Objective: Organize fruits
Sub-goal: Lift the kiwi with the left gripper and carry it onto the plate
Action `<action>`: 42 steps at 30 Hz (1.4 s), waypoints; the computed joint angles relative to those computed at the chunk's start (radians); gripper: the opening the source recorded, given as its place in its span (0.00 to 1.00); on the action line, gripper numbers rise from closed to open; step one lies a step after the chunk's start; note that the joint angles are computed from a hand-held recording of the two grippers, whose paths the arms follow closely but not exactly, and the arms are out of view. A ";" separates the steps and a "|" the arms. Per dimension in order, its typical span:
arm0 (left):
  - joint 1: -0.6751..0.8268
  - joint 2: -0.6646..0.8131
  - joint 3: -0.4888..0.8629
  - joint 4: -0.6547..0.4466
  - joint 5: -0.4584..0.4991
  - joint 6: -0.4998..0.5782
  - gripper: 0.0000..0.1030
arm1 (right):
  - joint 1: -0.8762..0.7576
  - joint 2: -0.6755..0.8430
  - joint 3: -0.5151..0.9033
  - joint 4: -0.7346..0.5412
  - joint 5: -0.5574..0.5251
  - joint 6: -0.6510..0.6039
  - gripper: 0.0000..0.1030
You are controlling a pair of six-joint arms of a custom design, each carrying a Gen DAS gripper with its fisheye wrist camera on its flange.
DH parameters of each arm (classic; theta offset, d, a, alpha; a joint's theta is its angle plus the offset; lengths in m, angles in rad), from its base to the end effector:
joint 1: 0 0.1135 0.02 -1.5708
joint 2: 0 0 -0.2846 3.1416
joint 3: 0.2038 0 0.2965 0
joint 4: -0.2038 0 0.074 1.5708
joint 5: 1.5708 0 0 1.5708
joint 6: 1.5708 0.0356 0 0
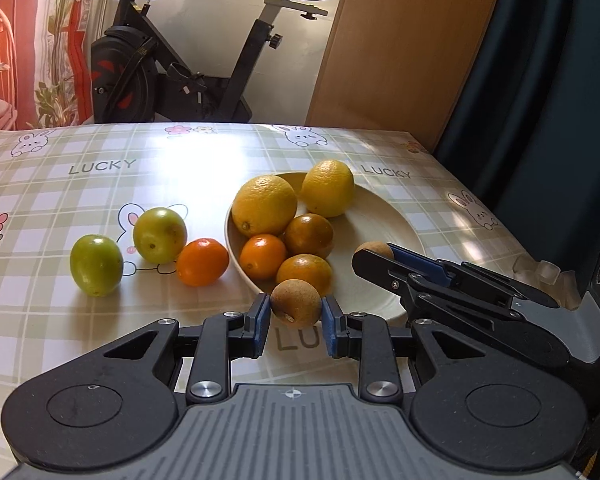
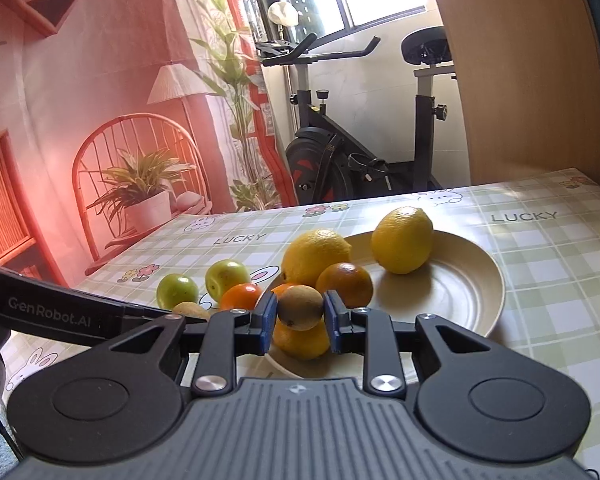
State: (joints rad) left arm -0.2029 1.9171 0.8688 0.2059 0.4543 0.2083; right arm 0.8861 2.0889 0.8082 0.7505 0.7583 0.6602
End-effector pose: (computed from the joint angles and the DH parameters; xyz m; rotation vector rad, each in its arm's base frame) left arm 0.3730 -0.0927 0.0804 0.6856 2.2687 -0.5433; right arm 0.2641 0.2848 0.0492 0.2173 1.9409 0.2189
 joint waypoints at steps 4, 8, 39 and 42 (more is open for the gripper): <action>-0.057 0.010 0.017 0.006 -0.012 -0.003 0.28 | -0.034 -0.055 -0.084 -0.001 0.011 0.053 0.27; -0.098 0.049 0.053 -0.004 -0.029 -0.002 0.28 | -0.046 -0.083 -0.132 -0.018 0.019 0.086 0.27; -0.176 0.328 0.461 -0.151 -0.087 -0.004 0.28 | -0.278 -0.040 -0.062 -0.045 -0.155 -0.071 0.27; -0.179 0.330 0.462 -0.144 -0.102 0.004 0.28 | -0.284 -0.042 -0.062 -0.047 -0.170 -0.068 0.27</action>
State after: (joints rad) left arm -0.3823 2.2475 1.3303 0.0616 0.3523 0.2123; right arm 0.6021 2.0474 0.7462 0.7040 0.5886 0.5923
